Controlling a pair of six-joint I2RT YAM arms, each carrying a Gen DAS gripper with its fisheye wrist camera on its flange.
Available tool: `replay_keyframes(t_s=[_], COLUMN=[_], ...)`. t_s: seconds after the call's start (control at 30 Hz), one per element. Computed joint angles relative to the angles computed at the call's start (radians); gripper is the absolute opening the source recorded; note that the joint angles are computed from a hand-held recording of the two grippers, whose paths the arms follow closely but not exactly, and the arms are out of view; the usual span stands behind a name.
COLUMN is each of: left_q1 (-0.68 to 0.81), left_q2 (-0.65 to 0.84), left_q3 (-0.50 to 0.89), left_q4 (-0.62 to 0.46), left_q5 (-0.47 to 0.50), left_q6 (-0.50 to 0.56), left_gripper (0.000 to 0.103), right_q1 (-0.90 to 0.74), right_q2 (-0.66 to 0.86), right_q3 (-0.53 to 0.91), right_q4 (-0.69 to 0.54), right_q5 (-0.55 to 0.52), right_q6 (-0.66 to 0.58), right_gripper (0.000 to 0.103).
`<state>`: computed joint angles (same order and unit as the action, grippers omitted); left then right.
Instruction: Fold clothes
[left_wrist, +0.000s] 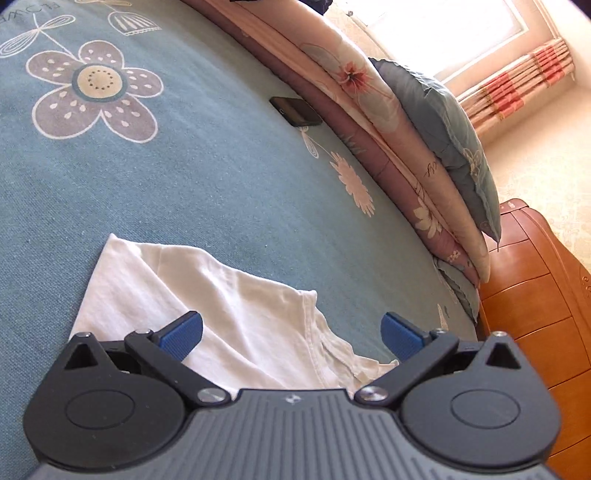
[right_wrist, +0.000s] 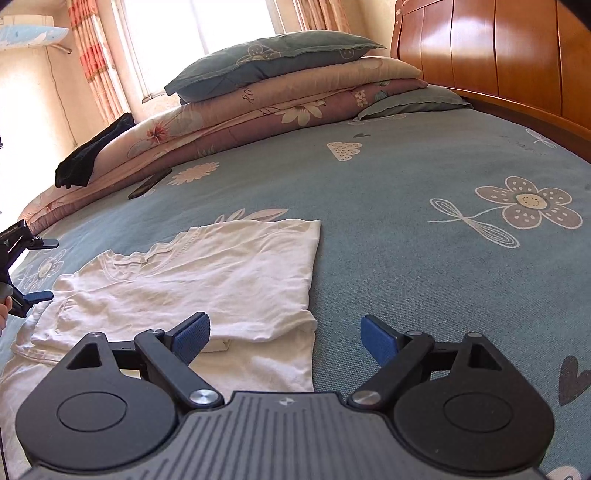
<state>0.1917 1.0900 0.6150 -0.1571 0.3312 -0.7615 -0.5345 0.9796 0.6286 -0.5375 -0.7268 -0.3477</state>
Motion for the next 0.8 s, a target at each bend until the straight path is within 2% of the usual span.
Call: replay_keyframes(t_s=[0.1,0.23,0.33,0.43,0.53,0.63,0.7,0.8], left_q1=[-0.01,-0.048,-0.072,-0.073,-0.054,-0.062,-0.062,-0.108], left_q2=[0.07,0.228,0.279,0.312,0.273,0.252,0.267,0.314], left_q3=[0.018,0.116,0.14,0.192,0.201,0.235,0.237,0.24], left_q4=[0.079,0.043,0.084,0.07,0.046,-0.052,-0.071,-0.04], left_q5=[0.031,-0.013,-0.056,-0.065,0.005,0.038,0.114,0.076], left_q6=[0.01,0.063,0.073,0.058,0.092,0.16,0.147,0.145], left_gripper=[0.102,0.102,0.102,0.102,0.102,0.101,0.101,0.101], right_q1=[0.028,0.099,0.139,0.166,0.175,0.169,0.163,0.175], right_q2=[0.003,-0.017,-0.036,-0.049,-0.041,-0.044,-0.043,-0.04], right_q3=[-0.008,-0.037,-0.056,-0.068,-0.065,-0.066,-0.065,-0.068], right_q4=[0.005,0.043,0.061,0.08,0.08,0.078,0.073,0.079], right_q5=[0.017,0.09,0.128,0.149,0.158,0.148,0.138,0.154], right_q6=[0.001,0.009,0.007,0.014,0.02,0.013,0.007,0.01], right_gripper=[0.092,0.092,0.092,0.092,0.092,0.092,0.092,0.092])
